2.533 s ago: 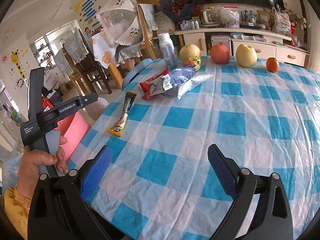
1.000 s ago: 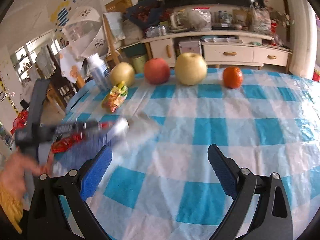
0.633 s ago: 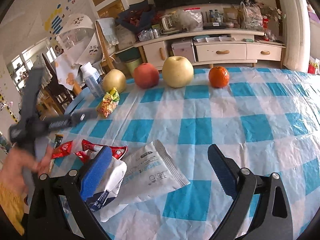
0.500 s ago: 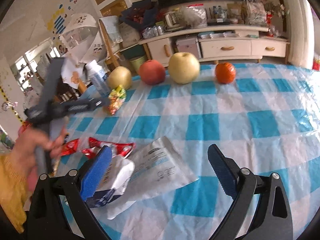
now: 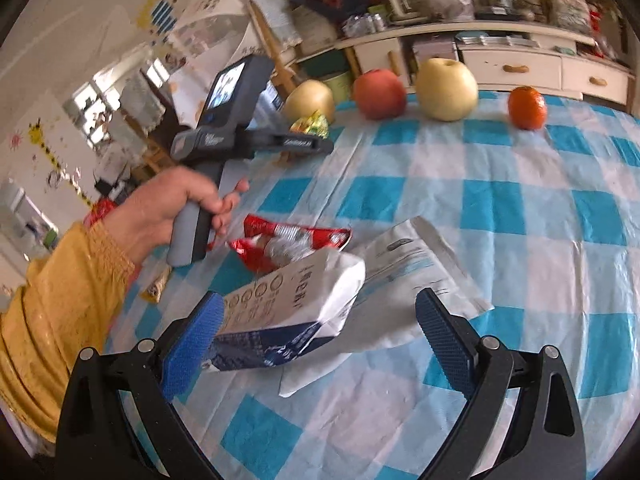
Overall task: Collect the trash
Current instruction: 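Move left gripper to the yellow snack bag while right gripper reaches the white printed pouch, then close left gripper on the yellow snack bag while right gripper closes on the white printed pouch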
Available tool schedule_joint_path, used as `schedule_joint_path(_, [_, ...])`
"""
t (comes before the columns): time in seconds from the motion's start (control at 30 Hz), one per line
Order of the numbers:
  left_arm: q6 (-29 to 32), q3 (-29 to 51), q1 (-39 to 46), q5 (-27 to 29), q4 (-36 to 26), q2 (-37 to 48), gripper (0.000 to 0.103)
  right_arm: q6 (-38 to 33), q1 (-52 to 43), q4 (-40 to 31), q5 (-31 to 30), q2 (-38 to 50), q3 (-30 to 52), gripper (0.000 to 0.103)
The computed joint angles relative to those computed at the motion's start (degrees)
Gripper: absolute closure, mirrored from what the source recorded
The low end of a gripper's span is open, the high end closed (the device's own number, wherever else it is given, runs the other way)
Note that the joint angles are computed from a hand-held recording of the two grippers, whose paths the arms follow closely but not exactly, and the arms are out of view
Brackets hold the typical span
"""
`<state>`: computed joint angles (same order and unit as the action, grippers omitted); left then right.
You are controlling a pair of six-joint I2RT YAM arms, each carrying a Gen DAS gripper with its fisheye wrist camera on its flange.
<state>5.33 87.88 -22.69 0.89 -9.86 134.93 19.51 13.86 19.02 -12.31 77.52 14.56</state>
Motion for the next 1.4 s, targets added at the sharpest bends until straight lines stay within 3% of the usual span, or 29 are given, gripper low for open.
schedule_joint_path(0.07, [-1.25, -1.16, 0.35, -0.12, 1.08, -0.61, 0.053, -0.29, 0.55, 0.19, -0.06, -0.25, -0.15, 0.008])
schedule_joint_path(0.3, [-1.95, -8.69, 0.45, 2.06, 4.99, -5.05, 0.059, -1.66, 0.73, 2.32, -0.72, -1.76, -1.15, 0.008])
schedule_joint_path(0.43, [-2.32, -16.85, 0.81, 3.23, 9.06, -10.29, 0.064, -2.71, 0.50, 3.42, -5.28, -0.22, -0.94, 0.008])
schedule_joint_path(0.77, [-2.53, -39.05, 4.82, 8.32, 17.13, -27.00, 0.068, -5.00, 5.42, 1.61, -13.08, -3.32, -3.50, 0.008])
schedule_joint_path(0.9, [-1.78, -45.28, 6.85, 11.60, 17.76, -32.57, 0.068, -9.49, 11.45, -2.61, -15.20, -3.72, -3.58, 0.008])
schedule_joint_path(1.07, [-0.69, -53.53, 8.43, 13.91, 17.31, -41.03, 0.068, -12.82, 15.80, -6.72, -14.01, -10.79, -5.47, 0.008])
schedule_joint_path(1.17, [-0.01, -59.18, 10.68, 16.17, 16.35, -47.12, 0.068, -11.75, 15.79, -6.24, -9.39, -14.86, -6.72, 0.008])
schedule_joint_path(1.4, [0.34, -68.97, 16.46, 21.94, 14.10, -58.36, 0.068, -12.98, 22.25, 1.22, 7.28, 2.60, 0.44, 0.008])
